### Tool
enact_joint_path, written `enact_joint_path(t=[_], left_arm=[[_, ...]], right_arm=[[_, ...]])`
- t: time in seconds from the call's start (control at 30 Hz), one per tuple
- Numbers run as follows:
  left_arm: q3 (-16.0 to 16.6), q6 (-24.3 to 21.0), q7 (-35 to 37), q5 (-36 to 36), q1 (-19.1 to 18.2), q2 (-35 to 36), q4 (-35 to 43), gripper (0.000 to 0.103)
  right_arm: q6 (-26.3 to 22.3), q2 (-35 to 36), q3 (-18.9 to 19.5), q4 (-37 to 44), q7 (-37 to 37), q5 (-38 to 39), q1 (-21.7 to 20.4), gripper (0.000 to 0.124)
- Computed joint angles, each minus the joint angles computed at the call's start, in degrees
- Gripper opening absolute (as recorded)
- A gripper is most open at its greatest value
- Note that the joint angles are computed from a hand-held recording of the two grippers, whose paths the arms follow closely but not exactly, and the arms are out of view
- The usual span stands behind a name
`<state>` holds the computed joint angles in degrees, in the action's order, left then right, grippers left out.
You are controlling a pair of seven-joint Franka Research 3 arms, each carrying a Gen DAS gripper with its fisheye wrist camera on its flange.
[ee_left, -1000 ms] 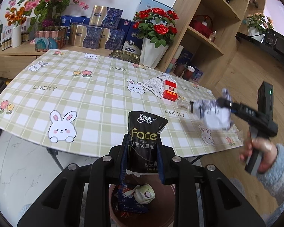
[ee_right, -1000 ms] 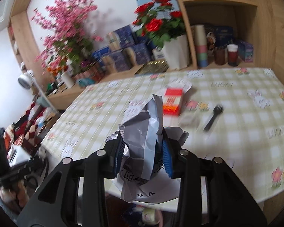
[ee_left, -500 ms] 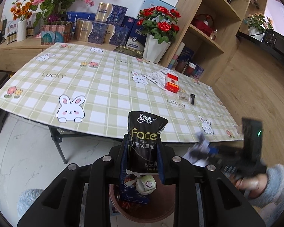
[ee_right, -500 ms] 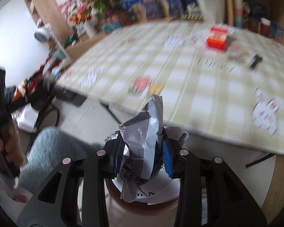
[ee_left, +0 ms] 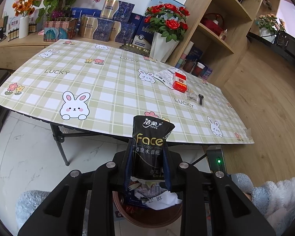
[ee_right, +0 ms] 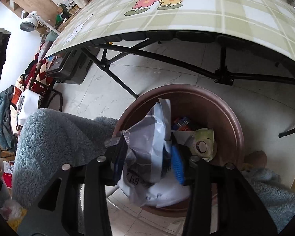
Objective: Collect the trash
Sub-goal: 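Drop the grey bag into the bin with the right gripper while the left holds the pack, then open the left gripper to drop the Face pack into the bin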
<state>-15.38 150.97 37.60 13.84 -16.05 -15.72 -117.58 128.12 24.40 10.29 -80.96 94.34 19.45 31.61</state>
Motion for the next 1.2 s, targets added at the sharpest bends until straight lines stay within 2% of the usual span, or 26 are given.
enact_joint_path(t=[0.13,0.2,0.3,0.4,0.57,0.67,0.77,0.8,0.87,1.07,1.2], left_arm=[[0.2,0.06,0.17,-0.55,-0.19,0.24,-0.1,0.026],[0.27,0.05,0.54,-0.82,-0.34,0.51,0.04,0.026],[0.31,-0.07,1.28,-1.21,-0.59,1.23,0.65,0.026],[0.33,-0.2,2.14,-1.71,-0.9,1.98,1.26,0.026],[0.27,-0.91,3.53,-2.67,-1.43,3.46,2.47,0.026],[0.21,-1.45,4.59,-3.19,-1.77,4.49,3.37,0.026],[0.02,-1.97,5.59,-3.57,-2.14,5.64,4.49,0.026],[-0.03,-2.19,5.99,-3.7,-2.27,6.09,4.98,0.026],[-0.17,-2.54,6.65,-3.88,-2.52,6.79,5.7,0.026],[-0.72,-4.75,8.81,-4.28,-3.43,9.21,8.28,0.026],[-0.67,-5.49,11.62,-6.23,-4.06,10.86,9.87,0.027]], right_arm=[[0.19,0.27,-0.15,1.25,-0.23,0.25,-0.3,0.062],[2.06,-0.35,-0.39,0.83,-0.34,-0.25,-0.16,0.076],[3.38,-1.43,-0.71,0.51,-0.16,-1.09,-0.18,0.086],[6.94,-4.2,-1.45,-2.07,0.22,-3.63,0.38,0.095],[15.41,-10.13,-2.61,-8.28,2.56,-9.31,0.91,0.097],[20.9,-13.84,-3.59,-12.21,6.97,-13.38,0.77,0.097],[23.87,-16.07,-3.71,-14.53,9.27,-15.49,-0.48,0.097],[25.07,-16.9,-4.24,-15.51,12.1,-17.45,-0.64,0.097],[25.41,-18.08,-4.65,-16.56,15.21,-19.89,-1.6,0.097],[24.37,-21.75,-5.83,-19.55,29.01,-38.2,-4.02,0.097],[26.26,-23.45,-4.8,-21.93,30.24,-37.02,-6.74,0.097]])
